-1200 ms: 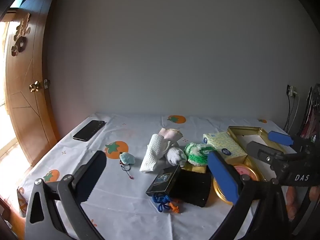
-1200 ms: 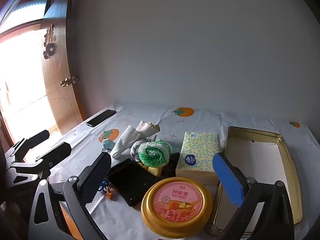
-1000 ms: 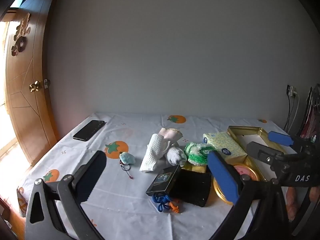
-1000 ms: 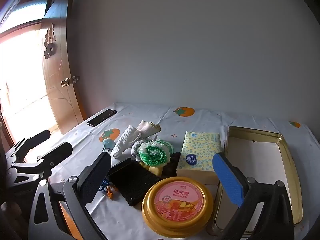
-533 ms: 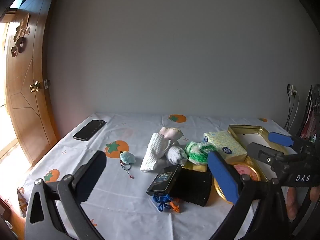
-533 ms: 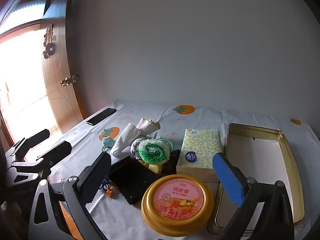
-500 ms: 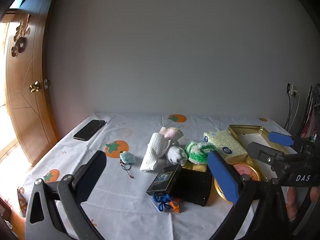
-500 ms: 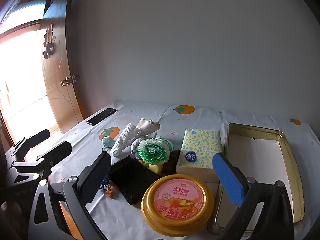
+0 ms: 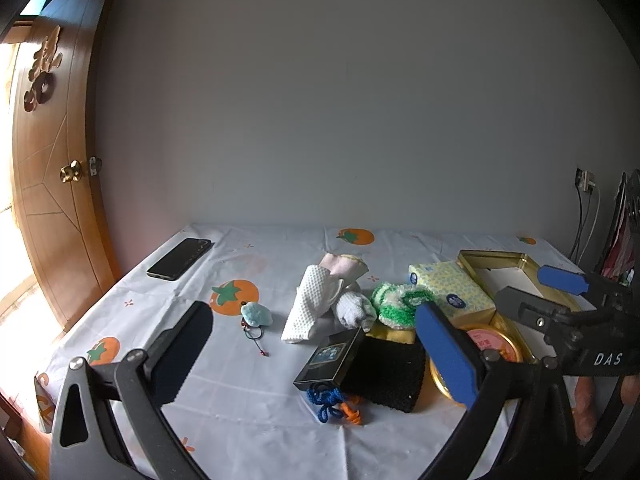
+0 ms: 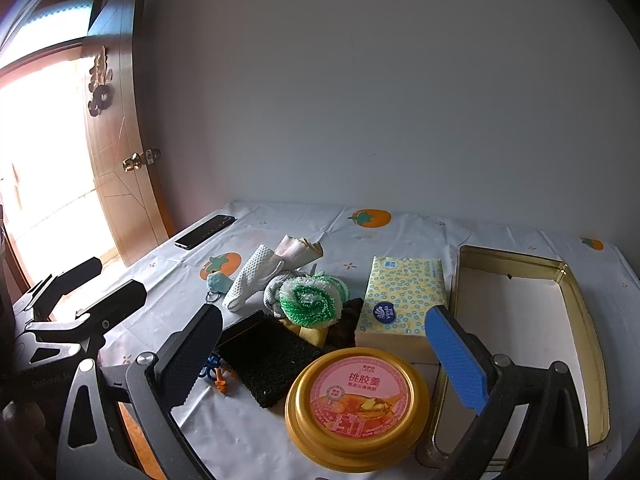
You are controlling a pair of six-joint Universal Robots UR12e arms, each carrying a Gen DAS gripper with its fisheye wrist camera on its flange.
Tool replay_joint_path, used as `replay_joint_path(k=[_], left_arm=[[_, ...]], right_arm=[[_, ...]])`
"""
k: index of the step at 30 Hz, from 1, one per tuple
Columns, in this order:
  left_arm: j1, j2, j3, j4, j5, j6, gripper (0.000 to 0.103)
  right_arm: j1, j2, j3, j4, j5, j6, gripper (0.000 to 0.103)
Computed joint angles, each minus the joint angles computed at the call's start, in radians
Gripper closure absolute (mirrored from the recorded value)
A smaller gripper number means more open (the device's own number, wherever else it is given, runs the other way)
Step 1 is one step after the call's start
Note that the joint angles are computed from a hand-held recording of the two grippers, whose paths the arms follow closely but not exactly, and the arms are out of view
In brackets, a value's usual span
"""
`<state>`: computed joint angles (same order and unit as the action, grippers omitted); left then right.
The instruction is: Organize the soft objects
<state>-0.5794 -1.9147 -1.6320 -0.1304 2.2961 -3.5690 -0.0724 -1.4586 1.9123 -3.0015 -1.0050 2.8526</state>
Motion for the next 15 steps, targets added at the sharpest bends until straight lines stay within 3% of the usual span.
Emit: replay_joint_path(k=[15], left_arm=[[-0.001, -0.004, 0.008, -0.007, 0.0, 0.002, 0.0]], right_arm=[[0.001, -0.001, 0.0, 0.008, 0.001, 0.002, 0.001]])
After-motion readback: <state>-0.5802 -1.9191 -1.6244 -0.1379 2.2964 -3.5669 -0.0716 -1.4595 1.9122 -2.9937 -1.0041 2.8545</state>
